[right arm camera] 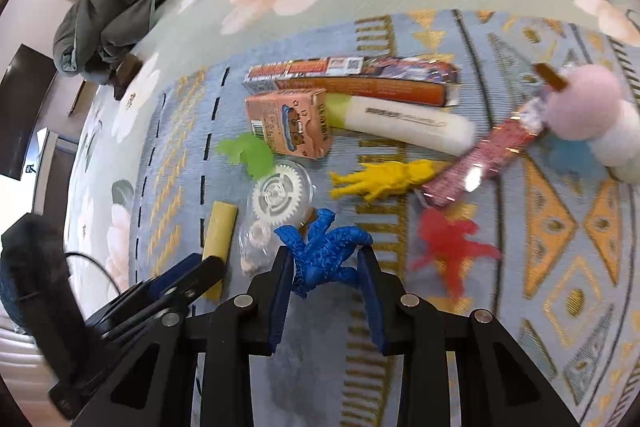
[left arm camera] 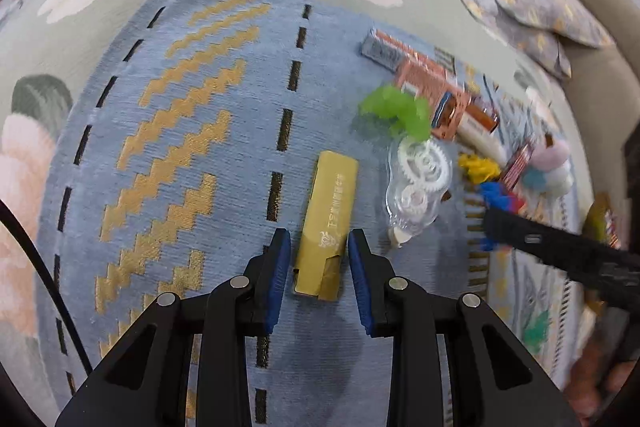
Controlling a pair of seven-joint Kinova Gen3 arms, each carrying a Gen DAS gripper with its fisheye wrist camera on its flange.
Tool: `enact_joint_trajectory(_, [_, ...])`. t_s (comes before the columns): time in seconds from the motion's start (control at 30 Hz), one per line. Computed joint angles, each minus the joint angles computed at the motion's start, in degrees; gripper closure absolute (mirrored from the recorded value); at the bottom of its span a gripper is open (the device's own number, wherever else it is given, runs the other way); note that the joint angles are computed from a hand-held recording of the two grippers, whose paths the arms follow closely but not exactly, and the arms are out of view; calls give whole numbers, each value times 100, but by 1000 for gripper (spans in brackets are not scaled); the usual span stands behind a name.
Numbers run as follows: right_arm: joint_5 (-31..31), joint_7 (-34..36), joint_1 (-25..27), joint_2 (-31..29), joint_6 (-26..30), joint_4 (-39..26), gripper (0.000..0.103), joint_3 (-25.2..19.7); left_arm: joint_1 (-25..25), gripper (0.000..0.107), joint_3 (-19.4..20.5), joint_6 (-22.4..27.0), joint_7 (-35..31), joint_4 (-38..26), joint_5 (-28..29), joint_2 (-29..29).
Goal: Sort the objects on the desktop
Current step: 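Grasp the yellow tube with the left tool while the right tool grasps the blue figure, then carry the yellow tube and blue figure over the gold bowl and release both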
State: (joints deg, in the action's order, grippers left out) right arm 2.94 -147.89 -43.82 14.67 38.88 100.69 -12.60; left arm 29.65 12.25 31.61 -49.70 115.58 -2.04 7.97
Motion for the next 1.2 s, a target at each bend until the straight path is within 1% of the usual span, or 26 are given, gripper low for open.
enact_joint_trajectory(0.03, [-34,17,19,-83,44,44,71,-14,194,80,-102,42,186,-44,-233,31])
enact_joint_trajectory(0.07, [-111,82,77,-163,86,90,71,-42,281,80,-106,85,391,-86,-466,72])
enact_joint_trajectory(0.13, [-156,85,102,-246,140,136,71,-68,733,80,-395,137,719,-143,-932,137])
enact_joint_trajectory(0.17, [-192,89,124,-313,158,191,71,-85,999,83,-572,144,857,-153,-1165,150])
enact_joint_trajectory(0.2, [-209,78,130,-349,167,216,71,-102,1189,86,-670,179,1048,-166,-1398,156])
enact_joint_trajectory(0.23, [-203,58,128,-397,184,246,71,-114,1274,87,-661,225,1190,-170,-1602,146])
enact_joint_trajectory(0.27, [-180,28,122,-467,198,287,71,-125,1253,87,-587,241,1279,-159,-1713,131])
enact_joint_trajectory(0.37, [-175,-21,146,-687,180,427,71,-181,802,87,-24,346,1328,-94,-1724,-51])
enact_joint_trajectory(0.5, [-296,-179,204,-1095,160,719,71,-311,804,87,222,568,1464,-142,-1546,-401])
enact_joint_trajectory(0.6, [-368,-388,258,-1478,232,967,71,-466,953,87,495,815,1712,-370,-1612,-484])
enact_joint_trajectory(0.63, [-404,-420,404,-1588,271,1029,71,-626,999,87,574,860,1695,-452,-1555,-494])
enact_joint_trajectory(0.67, [-473,-457,657,-1764,323,1136,71,-891,1072,87,659,896,1701,-547,-1525,-488])
enact_joint_trajectory(0.7, [-557,-471,922,-1920,375,1230,71,-1155,1166,87,727,953,1782,-665,-1588,-433])
enact_joint_trajectory(0.77, [-862,-269,1453,-2245,540,1384,71,-1509,1416,87,850,1065,1899,-980,-1717,-266])
enact_joint_trajectory(0.8, [-1015,-180,1719,-2420,708,1419,71,-1669,1531,87,869,1091,1922,-1123,-1738,-177])
enact_joint_trajectory(0.87, [-1404,167,2250,-2862,1174,1499,71,-1820,1803,87,910,1063,1898,-1481,-1749,47])
enact_joint_trajectory(0.9, [-1548,311,2411,-3114,1407,1559,71,-1777,1933,87,894,1046,1889,-1651,-1756,154])
enact_joint_trajectory(0.93, [-1610,368,2465,-3379,1640,1631,71,-1636,2060,87,876,1016,1872,-1801,-1759,252])
enact_joint_trajectory(0.97, [-1579,333,2414,-3645,1873,1692,71,-1437,2208,87,872,992,1836,-2046,-1775,415])
enact_joint_trajectory(1.0, [-1456,204,2321,-3903,2106,1731,71,-1235,2322,87,852,982,1783,-2252,-1764,548])
enact_joint_trajectory(1.07, [-1006,-65,1962,-4434,2572,1843,71,-704,2562,87,764,982,1601,-2703,-1689,832])
enact_joint_trajectory(1.1, [-795,-222,1873,-4699,2805,1869,71,-493,2651,87,792,915,1553,-2969,-1734,1024])
enact_joint_trajectory(1.13, [-631,-286,1890,-4886,3038,1844,71,-379,2745,87,772,915,1451,-3234,-1702,1191])
enact_joint_trajectory(1.17, [-452,-256,2014,-5140,3271,1835,71,-247,2841,87,757,848,1369,-3500,-1694,1368])
enact_joint_trajectory(1.2, [-343,-134,2244,-5309,3504,1778,71,-158,2935,87,713,838,1285,-3761,-1653,1523])
